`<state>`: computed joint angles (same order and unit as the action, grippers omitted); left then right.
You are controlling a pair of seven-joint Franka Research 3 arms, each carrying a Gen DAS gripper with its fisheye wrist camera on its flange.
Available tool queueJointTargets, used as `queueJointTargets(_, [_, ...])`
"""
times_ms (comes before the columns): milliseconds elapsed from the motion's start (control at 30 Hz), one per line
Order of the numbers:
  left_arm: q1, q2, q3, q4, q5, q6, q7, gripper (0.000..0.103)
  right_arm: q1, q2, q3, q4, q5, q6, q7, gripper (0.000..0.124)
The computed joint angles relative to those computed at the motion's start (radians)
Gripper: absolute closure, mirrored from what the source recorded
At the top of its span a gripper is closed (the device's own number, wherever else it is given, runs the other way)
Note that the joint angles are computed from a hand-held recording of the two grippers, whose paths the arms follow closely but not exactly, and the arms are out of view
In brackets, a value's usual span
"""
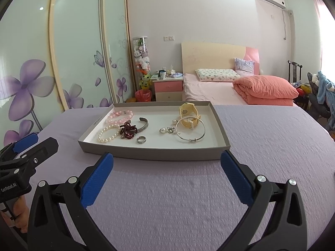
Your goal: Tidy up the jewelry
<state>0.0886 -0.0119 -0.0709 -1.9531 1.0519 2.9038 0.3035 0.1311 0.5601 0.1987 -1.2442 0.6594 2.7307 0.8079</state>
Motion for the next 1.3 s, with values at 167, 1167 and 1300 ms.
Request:
queueJointTargets(167, [0.001, 0.001, 0.000, 0.002, 0.008, 0.001, -0.010, 0.002, -0.005, -0.001, 0.003, 0.001, 0.006, -0.003, -0.001, 0.022])
queueJointTargets(1167, [-0.010, 0.022, 0.007, 0.007, -0.101, -0.015, 0.086, 0.002, -0.002, 0.000, 0.000, 0.000, 0.001, -0.013, 0.005, 0.022])
queueJointTargets(1300, [-0.012, 0.022, 0.008, 0.006, -0.099, -0.019, 0.088, 0.002, -0.002, 0.002, -0.001, 0.004, 0.001, -0.016, 0.006, 0.022])
